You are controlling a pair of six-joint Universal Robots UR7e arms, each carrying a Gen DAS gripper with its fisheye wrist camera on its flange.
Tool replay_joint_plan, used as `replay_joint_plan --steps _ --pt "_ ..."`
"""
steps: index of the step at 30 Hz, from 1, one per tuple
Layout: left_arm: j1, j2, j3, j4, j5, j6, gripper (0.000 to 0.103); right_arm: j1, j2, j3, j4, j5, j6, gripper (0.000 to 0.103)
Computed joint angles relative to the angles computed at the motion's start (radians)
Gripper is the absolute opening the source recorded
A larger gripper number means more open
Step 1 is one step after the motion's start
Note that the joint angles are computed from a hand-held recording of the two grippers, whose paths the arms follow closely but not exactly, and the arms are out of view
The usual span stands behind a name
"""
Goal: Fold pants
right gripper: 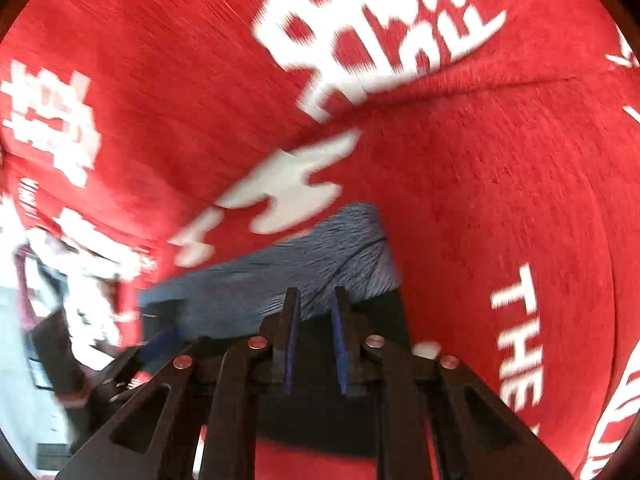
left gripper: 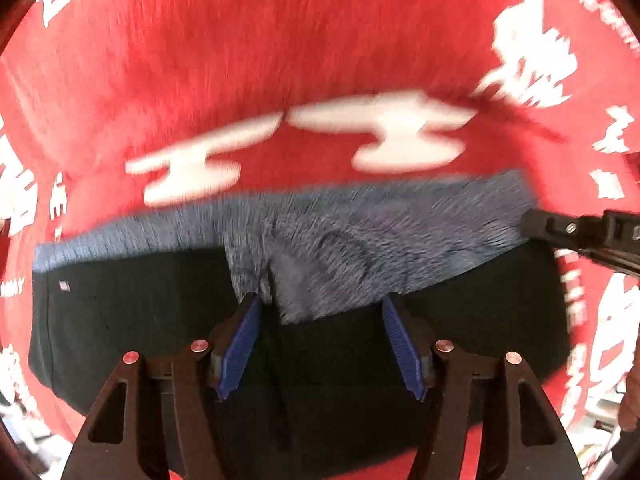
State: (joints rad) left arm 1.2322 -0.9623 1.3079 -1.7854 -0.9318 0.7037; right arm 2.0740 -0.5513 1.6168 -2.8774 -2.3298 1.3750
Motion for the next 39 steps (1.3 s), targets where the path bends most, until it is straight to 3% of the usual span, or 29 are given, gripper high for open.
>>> replay_joint_plan --steps 1,3,7,9,13,18,20,22,24,27,29,36,39 --pt "0.009 0.006 -0.009 0.001 -0.010 -0.014 0.068 -0.020 0.010 -0.008 0.008 0.029 -0.004 0.017" --pt "0.018 0.004 -0.010 -0.036 0.000 -0.006 0.086 -0.025 0.030 -0.018 0.032 0.013 0.000 0.018" --pt "0.040 0.040 -0.127 0.088 0.004 -0.067 0.086 0.001 0.061 -0.147 0.284 -0.023 -0.003 0.022" --pt "0.045 0.038 -0.154 0.085 0.006 -0.042 0.086 0.014 0.076 -0.197 0.357 -0.013 -0.014 0.022" --pt "0.056 0.026 -0.185 0.077 0.024 -0.003 0.086 0.030 0.132 -0.277 0.274 0.041 -0.115 0.022" --pt "0.077 0.027 -0.244 0.131 0.069 -0.023 0.086 0.002 0.271 -0.454 0.296 0.187 -0.161 0.022" --pt "0.084 0.025 -0.268 0.162 0.080 -0.036 0.086 0.022 0.319 -0.556 0.371 0.159 -0.175 0.022" --pt "0.089 0.022 -0.302 0.212 0.083 -0.050 0.086 0.031 0.335 -0.603 0.405 0.202 -0.190 0.022" --pt "0.092 0.008 -0.320 0.250 0.078 -0.053 0.086 0.045 0.348 -0.652 0.474 0.236 -0.166 0.023" --pt "0.095 -0.002 -0.380 0.346 0.041 -0.079 0.088 0.071 0.376 -0.741 0.607 0.262 -0.132 0.034" --pt "0.097 -0.006 -0.433 0.423 0.007 -0.104 0.103 0.091 0.370 -0.747 0.631 0.263 -0.098 0.044" --pt "0.096 0.056 -0.704 0.723 -0.042 -0.143 0.103 0.163 0.376 -0.844 0.686 0.223 0.034 0.071" --pt "0.093 0.106 -0.850 0.806 -0.058 -0.113 0.103 0.179 0.439 -1.031 0.855 0.211 0.081 0.072"
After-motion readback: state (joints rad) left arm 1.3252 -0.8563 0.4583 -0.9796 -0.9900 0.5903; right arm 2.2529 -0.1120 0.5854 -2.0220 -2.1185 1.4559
